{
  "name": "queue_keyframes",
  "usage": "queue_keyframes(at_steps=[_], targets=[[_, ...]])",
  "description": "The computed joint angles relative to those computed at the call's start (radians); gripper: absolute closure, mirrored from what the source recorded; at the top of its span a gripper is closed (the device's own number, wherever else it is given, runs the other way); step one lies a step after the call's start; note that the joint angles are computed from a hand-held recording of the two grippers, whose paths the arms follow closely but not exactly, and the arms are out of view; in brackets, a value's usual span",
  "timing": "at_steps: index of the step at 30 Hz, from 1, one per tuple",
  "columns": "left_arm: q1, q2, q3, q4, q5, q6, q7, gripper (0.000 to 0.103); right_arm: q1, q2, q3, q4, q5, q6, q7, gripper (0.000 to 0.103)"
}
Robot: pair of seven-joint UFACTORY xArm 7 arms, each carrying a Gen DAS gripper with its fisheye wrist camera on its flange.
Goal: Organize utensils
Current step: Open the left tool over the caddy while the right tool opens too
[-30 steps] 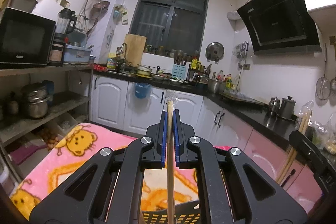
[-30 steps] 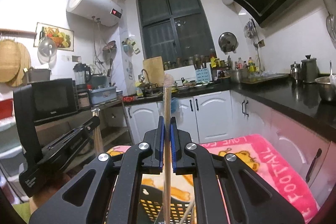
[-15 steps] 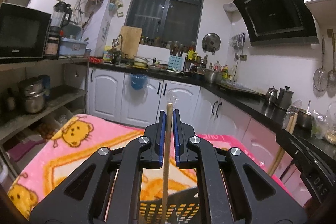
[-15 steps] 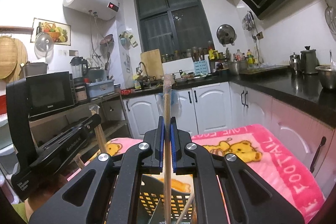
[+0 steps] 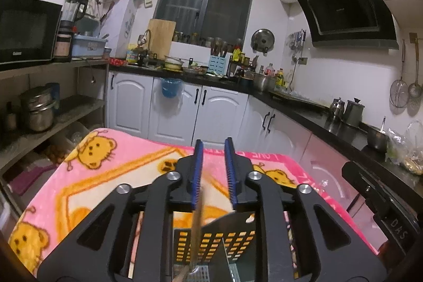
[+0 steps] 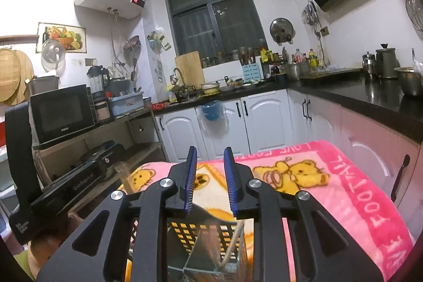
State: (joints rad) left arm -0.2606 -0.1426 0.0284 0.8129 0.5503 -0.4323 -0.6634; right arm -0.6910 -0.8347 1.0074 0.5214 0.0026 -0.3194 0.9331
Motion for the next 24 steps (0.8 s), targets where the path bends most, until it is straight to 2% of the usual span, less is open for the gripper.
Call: queue_keyframes(at_steps=[2, 6, 8, 12, 13, 20, 24], targets=[[-0.014, -0.004, 0.026, 0.001, 0.052, 0.004, -0.044, 0.081, 0.012, -0.004, -0.005, -0.007, 0.001, 0.011, 0.004, 0.074], [-0.027, -0.012, 0.063, 0.0, 0.131, 0.008, -0.118, 0.078, 0.041, -0.003, -0.023, -0.02, -0.007, 0.033, 0.011, 0.072], [-0.043, -0.01, 0.1, 0.012, 0.215, 0.005, -0.199, 0.075, 0.057, -0.002, -0.034, -0.027, -0.012, 0.041, 0.015, 0.071], [-0.031, -0.005, 0.126, 0.033, 0.348, -0.012, -0.337, 0.07, 0.078, -0.007, -0.048, -0.039, -0.021, 0.055, 0.023, 0.07], [-0.034, 0.001, 0.149, 0.051, 0.426, -0.023, -0.417, 0.069, 0.085, -0.008, -0.053, -0.042, -0.023, 0.06, 0.026, 0.07], [0.03, 0.009, 0.15, 0.101, 0.676, -0.065, -0.669, 0.058, 0.135, -0.016, -0.086, -0.064, -0.047, 0.09, 0.038, 0.067], [0.08, 0.002, 0.121, 0.106, 0.75, -0.078, -0.735, 0.052, 0.165, -0.011, -0.112, -0.071, -0.063, 0.113, 0.042, 0.064]])
